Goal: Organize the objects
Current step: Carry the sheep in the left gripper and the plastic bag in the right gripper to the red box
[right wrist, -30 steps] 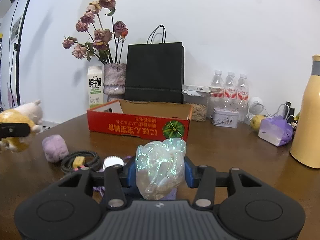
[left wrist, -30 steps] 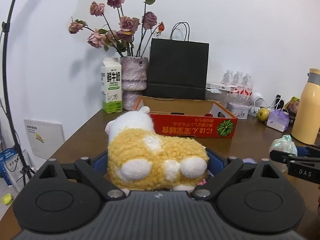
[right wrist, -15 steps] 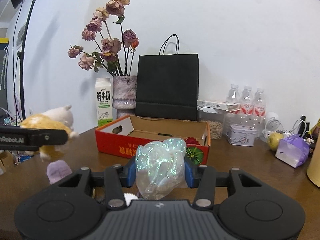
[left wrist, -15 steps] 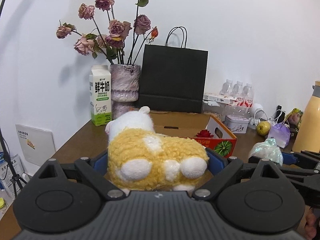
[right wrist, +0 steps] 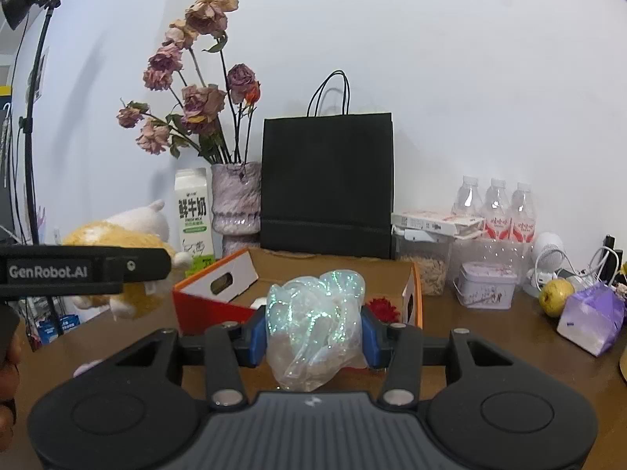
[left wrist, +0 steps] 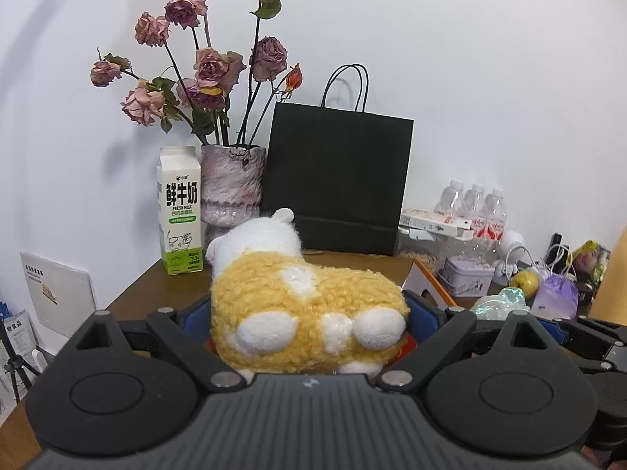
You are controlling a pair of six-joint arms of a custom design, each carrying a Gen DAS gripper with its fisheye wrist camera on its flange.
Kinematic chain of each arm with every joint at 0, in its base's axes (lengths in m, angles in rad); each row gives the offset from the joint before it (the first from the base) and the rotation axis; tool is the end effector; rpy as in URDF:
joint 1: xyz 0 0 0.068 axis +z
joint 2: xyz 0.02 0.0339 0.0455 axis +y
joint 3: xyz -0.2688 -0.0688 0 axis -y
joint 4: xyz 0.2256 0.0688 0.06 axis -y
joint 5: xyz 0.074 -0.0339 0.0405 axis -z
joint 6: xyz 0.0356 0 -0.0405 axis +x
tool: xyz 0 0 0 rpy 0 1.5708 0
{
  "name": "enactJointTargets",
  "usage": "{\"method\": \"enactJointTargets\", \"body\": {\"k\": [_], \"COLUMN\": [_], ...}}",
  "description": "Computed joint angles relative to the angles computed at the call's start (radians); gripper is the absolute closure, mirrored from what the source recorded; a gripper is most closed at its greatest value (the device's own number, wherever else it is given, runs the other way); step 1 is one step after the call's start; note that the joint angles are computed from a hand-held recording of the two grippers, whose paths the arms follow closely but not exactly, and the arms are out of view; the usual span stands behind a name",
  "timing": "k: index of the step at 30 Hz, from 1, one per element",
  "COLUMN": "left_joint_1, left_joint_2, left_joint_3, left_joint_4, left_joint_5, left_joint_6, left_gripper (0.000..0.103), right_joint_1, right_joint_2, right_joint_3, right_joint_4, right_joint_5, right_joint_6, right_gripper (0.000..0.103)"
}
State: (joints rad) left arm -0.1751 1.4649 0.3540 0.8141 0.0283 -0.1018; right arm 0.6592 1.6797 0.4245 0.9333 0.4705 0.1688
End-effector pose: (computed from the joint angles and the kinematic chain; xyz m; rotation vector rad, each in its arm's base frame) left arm 0.2463 -0.0446 0.1732 0.0882 1.8711 -0.2175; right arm 0.2285 0.1566 0.1514 -0.1377 1.8535 0.1290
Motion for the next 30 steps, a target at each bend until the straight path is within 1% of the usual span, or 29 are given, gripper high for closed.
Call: {"method": "enactJointTargets", "body": {"k": [11,14,19,25,30], "left_joint_1": [-0.064,-0.066,-0.06,-0.056,-0.056], "left_joint_2": [0.155,0.205,0.288,0.385,0.471], "left_joint_3": [0.174,0.22,0.333,0.447,0.549], "left_joint_4": [-0.002,0.017,-0.04,-0.077,-0.126], "left_joint_5": [-0.086,-0.104,-0.126,-0.147,-0.173], "left_joint_6": [-0.042,-0.052,-0.067,-0.079,-0.091], "left_gripper": [0.007,0.007,0.007,0.007,0.007], "right_joint_1": [-0.092,-0.112,-0.157,-0.205,-0.235], "right_joint_2": [0.099,0.122,0.161,0.23,0.307], "right_joint_3": [0.156,0.197,0.274,0.38,0.491], "right_joint_4": [-0.044,-0.064,-0.103,-0.155,-0.212], "right_joint_5": [-0.103,-0.127,-0.174,-0.221,-0.244], "right_joint_6": [-0.026,-0.035,-0.047,-0.05,-0.046], "right_gripper": [0.058,0.058,0.058,0.058,0.058]}}
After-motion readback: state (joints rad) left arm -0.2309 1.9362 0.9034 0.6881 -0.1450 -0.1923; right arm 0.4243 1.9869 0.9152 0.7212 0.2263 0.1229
